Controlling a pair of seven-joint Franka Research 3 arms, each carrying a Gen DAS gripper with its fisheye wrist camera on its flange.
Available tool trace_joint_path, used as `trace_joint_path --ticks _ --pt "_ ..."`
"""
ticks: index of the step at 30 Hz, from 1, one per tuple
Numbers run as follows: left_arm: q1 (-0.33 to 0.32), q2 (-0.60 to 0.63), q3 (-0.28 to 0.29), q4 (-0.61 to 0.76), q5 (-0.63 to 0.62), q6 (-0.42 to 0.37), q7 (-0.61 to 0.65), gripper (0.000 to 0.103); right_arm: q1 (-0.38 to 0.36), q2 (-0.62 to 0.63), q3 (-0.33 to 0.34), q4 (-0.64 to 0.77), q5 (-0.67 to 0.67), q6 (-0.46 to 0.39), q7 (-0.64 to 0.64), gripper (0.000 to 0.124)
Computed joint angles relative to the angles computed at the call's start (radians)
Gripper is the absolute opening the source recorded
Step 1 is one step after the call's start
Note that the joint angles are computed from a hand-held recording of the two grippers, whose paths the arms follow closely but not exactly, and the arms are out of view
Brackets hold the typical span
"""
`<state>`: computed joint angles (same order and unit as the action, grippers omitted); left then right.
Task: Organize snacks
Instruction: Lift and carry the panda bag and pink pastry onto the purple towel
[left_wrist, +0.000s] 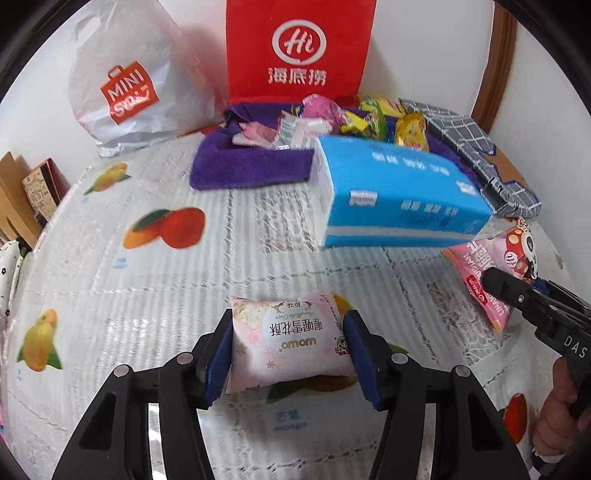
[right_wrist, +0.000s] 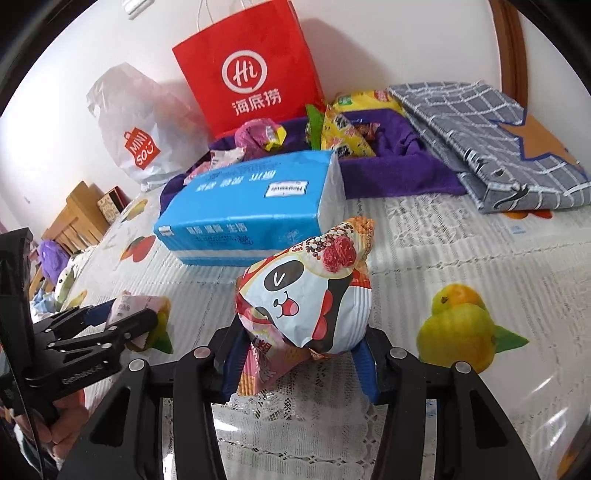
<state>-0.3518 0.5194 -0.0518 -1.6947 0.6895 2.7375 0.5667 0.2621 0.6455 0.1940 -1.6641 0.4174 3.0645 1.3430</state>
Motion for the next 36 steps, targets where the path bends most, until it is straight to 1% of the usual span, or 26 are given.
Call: trace_joint_path --ticks 3,4,5,6,9,10,12,13,15,16,18,20,22,24,29,32,34,36 --pt "0.0 -0.033 0.008 -0.023 0.014 0.016 -0.024 0.055 -0.019 -0.019 0.027 -0.013 0.009 0.015 -0.02 0.05" --pt "0.011 -0.044 0.002 -0.031 0.006 0.029 -0.019 0.055 -0.035 -0.028 0.047 -0.017 0.014 0.02 -0.037 0.05" --pt "0.021 -0.05 -0.007 -0.032 -0.004 0.035 -0.008 0.055 -0.035 -0.035 0.048 -0.018 0.015 0.021 -0.043 0.05" --pt "0.023 -0.057 -0.007 -0.032 -0.006 0.035 -0.006 0.055 -0.024 -0.043 0.038 -0.019 0.012 0.024 -0.043 0.05" --pt "0.03 -0.063 -0.013 -0.007 -0.016 0.021 0.017 0.055 0.037 -0.066 -0.032 -0.008 -0.02 0.023 -0.016 0.05" --pt "0.036 -0.065 -0.019 0.0 -0.024 0.02 0.031 0.055 0.049 -0.071 -0.046 -0.003 -0.028 0.018 -0.007 0.05" --pt "0.054 -0.06 -0.039 0.024 -0.059 0.008 0.073 0.055 0.097 -0.078 -0.106 0.022 -0.061 -0.012 0.04 0.05" --pt "0.059 -0.057 -0.046 0.037 -0.075 0.004 0.093 0.055 0.09 -0.08 -0.098 0.027 -0.064 -0.006 0.038 0.05" --pt "0.045 -0.055 -0.031 0.063 -0.066 -0.012 0.096 0.055 0.065 -0.084 -0.066 0.039 -0.061 0.001 0.025 0.05" --pt "0.041 -0.052 -0.029 0.077 -0.064 -0.019 0.099 0.055 0.064 -0.084 -0.065 0.047 -0.062 -0.001 0.026 0.05" --pt "0.049 -0.041 -0.038 0.106 -0.081 -0.021 0.127 0.055 0.09 -0.082 -0.099 0.072 -0.08 -0.013 0.052 0.05" --pt "0.051 -0.032 -0.043 0.132 -0.097 -0.026 0.152 0.055 0.104 -0.075 -0.117 0.097 -0.098 -0.019 0.069 0.05" --pt "0.037 -0.023 -0.031 0.163 -0.09 -0.042 0.154 0.055 0.118 -0.067 -0.14 0.125 -0.118 -0.035 0.093 0.05" --pt "0.034 -0.012 -0.031 0.194 -0.094 -0.056 0.168 0.055 0.136 -0.057 -0.168 0.157 -0.143 -0.056 0.121 0.05" --pt "0.026 0.007 -0.026 0.244 -0.105 -0.079 0.182 0.055 0.135 -0.04 -0.179 0.208 -0.183 -0.082 0.15 0.05" --pt "0.028 0.012 -0.028 0.261 -0.114 -0.08 0.193 0.055 0.119 -0.037 -0.16 0.224 -0.189 -0.087 0.142 0.05" --pt "0.024 0.015 -0.023 0.272 -0.112 -0.087 0.192 0.055 0.127 -0.035 -0.174 0.236 -0.201 -0.094 0.153 0.05" --pt "0.022 0.018 -0.019 0.286 -0.112 -0.097 0.19 0.055 0.122 -0.031 -0.17 0.245 -0.207 -0.094 0.15 0.05"
